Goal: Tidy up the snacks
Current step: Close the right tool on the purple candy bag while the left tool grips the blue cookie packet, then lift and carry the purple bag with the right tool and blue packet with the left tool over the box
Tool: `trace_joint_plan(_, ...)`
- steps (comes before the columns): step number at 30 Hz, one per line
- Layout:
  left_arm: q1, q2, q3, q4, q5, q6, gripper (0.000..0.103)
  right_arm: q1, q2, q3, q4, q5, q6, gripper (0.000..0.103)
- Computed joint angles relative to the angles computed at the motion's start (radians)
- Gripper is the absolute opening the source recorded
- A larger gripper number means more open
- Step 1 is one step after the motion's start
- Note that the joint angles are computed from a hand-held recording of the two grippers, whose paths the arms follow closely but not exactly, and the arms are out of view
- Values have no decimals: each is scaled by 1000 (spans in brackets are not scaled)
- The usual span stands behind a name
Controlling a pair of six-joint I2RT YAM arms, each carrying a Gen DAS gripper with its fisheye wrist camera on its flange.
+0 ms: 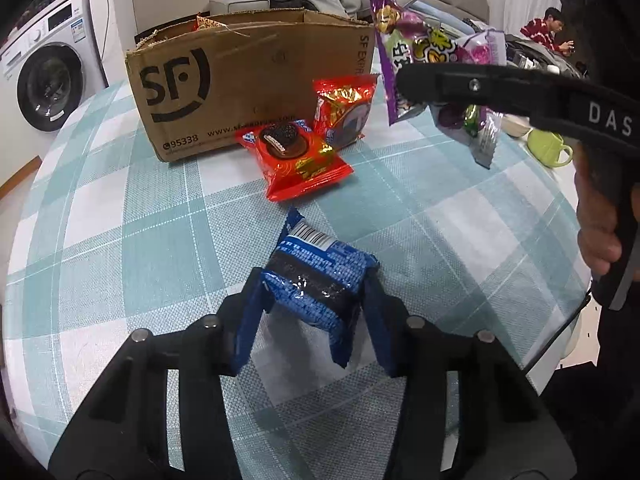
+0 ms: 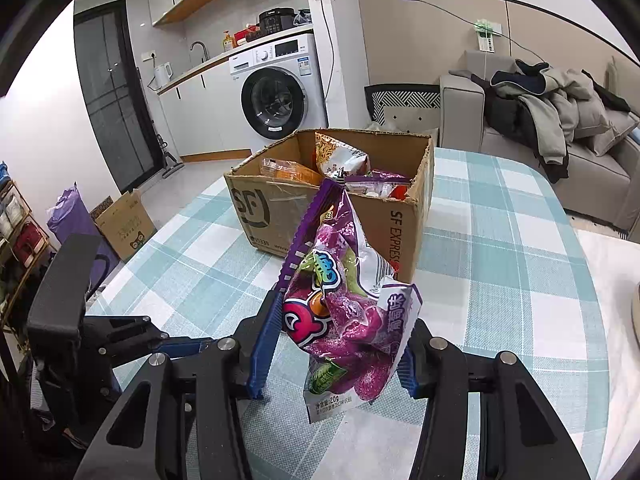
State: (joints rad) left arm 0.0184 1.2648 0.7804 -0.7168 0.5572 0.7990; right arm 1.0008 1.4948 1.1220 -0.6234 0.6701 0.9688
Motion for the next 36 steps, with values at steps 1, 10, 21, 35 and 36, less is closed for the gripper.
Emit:
trace_joint_plan(1,3,2,3,-4,3,3,43,1,0,0,-2,1,2,51)
trace_joint_plan(10,35,4,17,-27,52,43,42,1,-1,-4,4,6,3,51)
trace_joint_plan(21,116,58,104,-59,142,8,42,18,-14,1,-25,47,32,51)
trace_joint_plan(35,198,78,237,-108,219,-35,42,35,-64,-3,-25,80,34,51)
trace_joint_plan(36,203,85,257,-119,227,-38,42,34,-67,0,-25,79,29,51)
